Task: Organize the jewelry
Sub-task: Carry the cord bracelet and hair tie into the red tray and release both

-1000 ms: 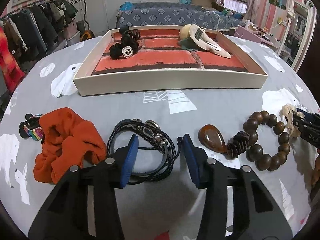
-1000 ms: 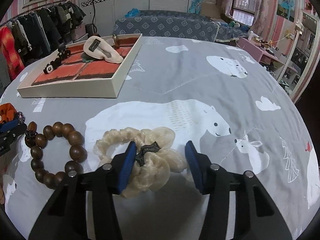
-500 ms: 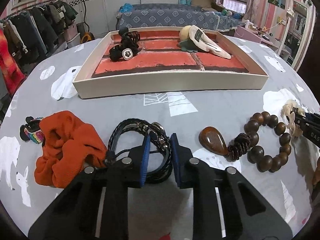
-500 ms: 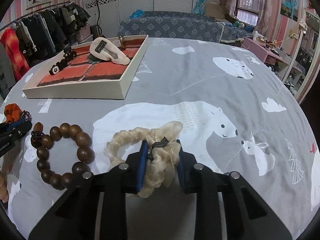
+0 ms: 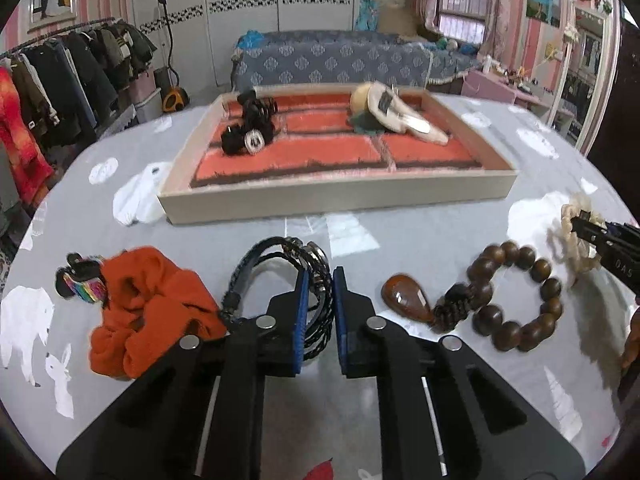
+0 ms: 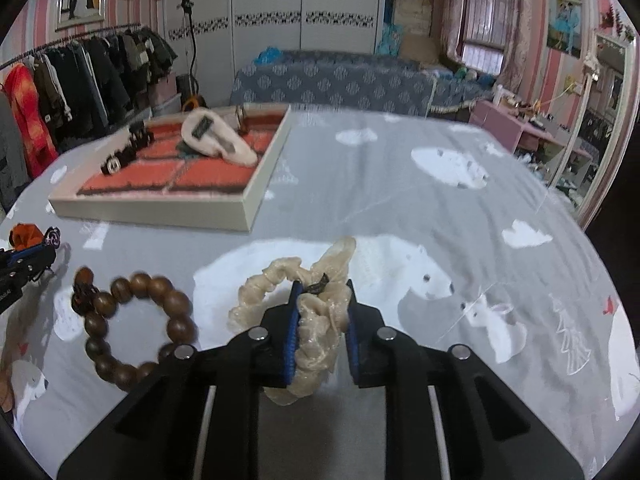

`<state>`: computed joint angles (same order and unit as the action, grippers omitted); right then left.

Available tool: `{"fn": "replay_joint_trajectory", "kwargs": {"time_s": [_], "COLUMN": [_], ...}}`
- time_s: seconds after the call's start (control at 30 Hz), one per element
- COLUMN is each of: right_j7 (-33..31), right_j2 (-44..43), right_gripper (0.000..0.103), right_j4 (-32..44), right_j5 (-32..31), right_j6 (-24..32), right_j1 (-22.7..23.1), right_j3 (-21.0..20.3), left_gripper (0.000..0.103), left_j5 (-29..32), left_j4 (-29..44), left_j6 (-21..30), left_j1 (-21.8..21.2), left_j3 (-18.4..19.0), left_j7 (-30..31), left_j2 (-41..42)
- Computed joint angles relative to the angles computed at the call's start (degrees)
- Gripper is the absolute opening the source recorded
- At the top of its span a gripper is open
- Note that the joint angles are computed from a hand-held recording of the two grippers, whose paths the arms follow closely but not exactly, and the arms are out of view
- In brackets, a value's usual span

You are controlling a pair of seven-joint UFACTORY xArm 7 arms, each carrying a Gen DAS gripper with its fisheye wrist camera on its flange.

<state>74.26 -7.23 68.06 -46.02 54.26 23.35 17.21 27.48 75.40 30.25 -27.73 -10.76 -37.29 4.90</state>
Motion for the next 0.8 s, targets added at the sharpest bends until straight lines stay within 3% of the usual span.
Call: {"fn": "replay_joint_trajectory", "kwargs": {"time_s": [0.17, 0.3, 0.47, 0.57, 0.8], "right_j7": [4.8, 5.0, 7.6, 9.1, 10.2], "right_j2": [-1.8, -1.2, 2.1, 5.2, 15.5], "right_gripper": [0.020, 0.020, 0.020, 0.020, 0.020], "right_j4": [0.6, 3.6, 9.3, 12.9, 24.4], "right_j5": [-5.1, -7.0, -12.1, -14.7, -19.7], "right_j6": [-0.8, -1.2, -1.3, -1.8, -2.7], "right_j1": [-0.6, -0.8, -0.6, 0.6, 5.7], "right_j3": [1.1, 1.6, 1.6, 0.5, -4.0], "left_gripper": [0.011, 0.011, 0.011, 0.011, 0.011], "left_j5": [1.6, 2.1, 7.8, 12.2, 15.1], "left_j4": [-1.3, -0.1, 3.9, 8.7, 17.9], "left_j6": [-2.5, -3.0, -4.2, -4.2, -6.1], "left_j1": [0.7, 1.4, 1.3, 0.7, -1.7], "left_j3": [0.0, -0.6, -0.4, 0.4, 4.6], "left_j7": [-2.9, -3.1, -6.2, -8.7, -10.5], "left_j2": [-2.7, -3.2, -2.1, 0.7, 7.5]}}
